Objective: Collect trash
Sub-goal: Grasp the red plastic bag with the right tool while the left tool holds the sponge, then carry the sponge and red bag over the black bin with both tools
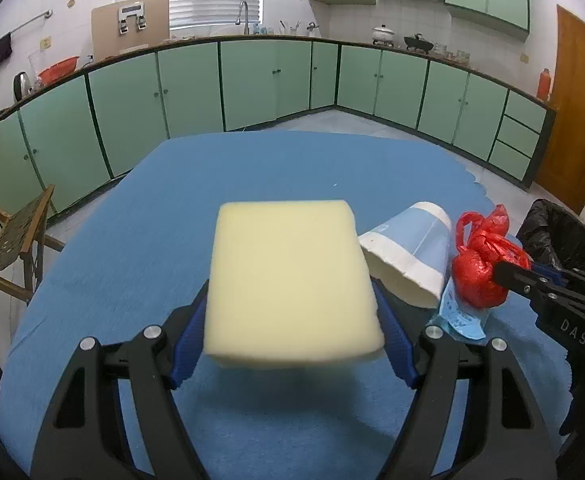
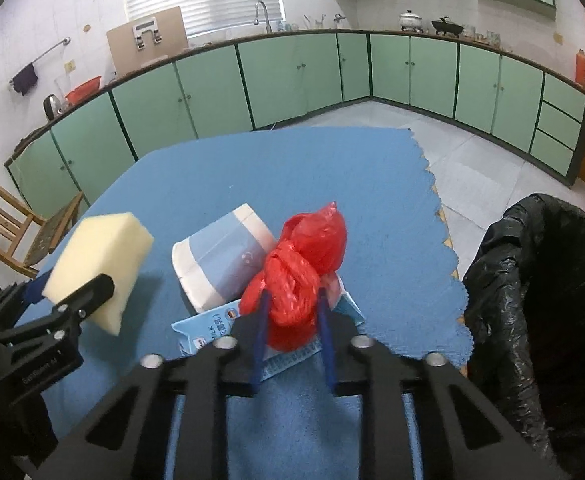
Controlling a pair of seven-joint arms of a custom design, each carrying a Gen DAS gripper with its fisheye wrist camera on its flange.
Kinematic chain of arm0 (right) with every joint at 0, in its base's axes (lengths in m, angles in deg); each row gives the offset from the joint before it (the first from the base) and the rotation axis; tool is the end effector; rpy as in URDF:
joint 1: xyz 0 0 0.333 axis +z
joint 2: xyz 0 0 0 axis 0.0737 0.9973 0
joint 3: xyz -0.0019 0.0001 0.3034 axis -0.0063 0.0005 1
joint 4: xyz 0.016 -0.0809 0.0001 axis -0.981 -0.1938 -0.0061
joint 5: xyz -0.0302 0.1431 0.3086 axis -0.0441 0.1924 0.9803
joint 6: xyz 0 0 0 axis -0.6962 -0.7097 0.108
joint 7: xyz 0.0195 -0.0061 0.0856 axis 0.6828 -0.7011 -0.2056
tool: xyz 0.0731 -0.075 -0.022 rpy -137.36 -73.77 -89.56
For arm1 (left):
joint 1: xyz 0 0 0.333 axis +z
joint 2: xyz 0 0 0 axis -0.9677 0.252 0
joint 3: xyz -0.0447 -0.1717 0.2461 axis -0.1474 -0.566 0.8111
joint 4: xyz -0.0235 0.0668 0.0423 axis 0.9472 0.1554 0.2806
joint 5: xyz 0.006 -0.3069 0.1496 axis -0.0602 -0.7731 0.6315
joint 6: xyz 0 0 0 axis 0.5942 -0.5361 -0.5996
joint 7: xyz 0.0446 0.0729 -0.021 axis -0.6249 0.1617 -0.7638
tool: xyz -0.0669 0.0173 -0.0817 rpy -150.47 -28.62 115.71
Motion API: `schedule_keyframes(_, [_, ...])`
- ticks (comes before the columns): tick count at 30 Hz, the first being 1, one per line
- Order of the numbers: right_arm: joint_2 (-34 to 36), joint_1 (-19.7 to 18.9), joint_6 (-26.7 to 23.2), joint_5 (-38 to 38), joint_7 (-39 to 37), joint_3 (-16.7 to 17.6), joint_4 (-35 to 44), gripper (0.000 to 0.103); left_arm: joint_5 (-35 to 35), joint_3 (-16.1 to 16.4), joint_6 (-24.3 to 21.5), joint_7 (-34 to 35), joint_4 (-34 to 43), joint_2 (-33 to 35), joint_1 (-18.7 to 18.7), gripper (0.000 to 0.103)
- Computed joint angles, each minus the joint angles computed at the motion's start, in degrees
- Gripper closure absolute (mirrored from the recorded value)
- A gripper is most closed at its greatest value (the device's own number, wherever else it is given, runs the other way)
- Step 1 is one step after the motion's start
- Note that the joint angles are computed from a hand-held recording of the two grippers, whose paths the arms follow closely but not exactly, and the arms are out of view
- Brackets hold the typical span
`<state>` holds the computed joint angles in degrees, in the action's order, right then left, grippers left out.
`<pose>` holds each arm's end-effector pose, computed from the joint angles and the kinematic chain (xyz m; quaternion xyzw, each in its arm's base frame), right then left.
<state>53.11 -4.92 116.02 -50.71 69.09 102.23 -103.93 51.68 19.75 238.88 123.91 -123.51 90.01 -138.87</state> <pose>0.6710 0.1603 0.2525 -0.7485 0.5283 -0.1556 0.3692 0.5968 -0.2321 0.2581 -0.7171 0.5562 -0.2649 0.3258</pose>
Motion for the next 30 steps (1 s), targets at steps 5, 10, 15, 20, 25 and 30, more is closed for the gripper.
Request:
schedule_keyframes(5, [-0.71, -3.62, 0.98, -0.66, -1.3, 3.6, -2.16, 0.096, -0.25, 1.02, 0.25, 0.54, -0.53, -0.45, -1.34, 0.03])
schedule_keyframes(10, [-2.04, -7.4, 3.18, -3.05, -1.29, 7.06, -4.77, 0.098, -0.15, 2.32, 0.04, 0.22, -0.69, -1.15, -2.88, 0.03])
schedule_keyframes(15, [-2.44, -11.28, 4.39, -6.4, 0.25, 10.41, -6.84, 0.098, -0.9, 3.42, 0.97, 1.22, -0.66, -1.65, -4.27, 0.03])
schedule_keyframes(20, [-4.13, -14.47, 6.21, -9.58, 2.35, 12.08, -9.55, 0.098, -1.8, 4.4, 1.25, 2.46, -0.21, -1.87, -5.54, 0.03])
schedule_keyframes(25, [-6.81, -17.74, 9.05, -13.18, 6.51, 12.52, -12.75, 0.098, -1.35, 4.76, -0.05, 3.08, 2.81, -1.72, -6.08, 0.03])
schedule_keyframes(30, [-10.18, -19.78, 11.82, -15.92, 11.0, 10.72, -15.14, 0.098, 0.32, 4.15, -0.1, 2.39, 6.15, -1.34, -5.75, 0.03])
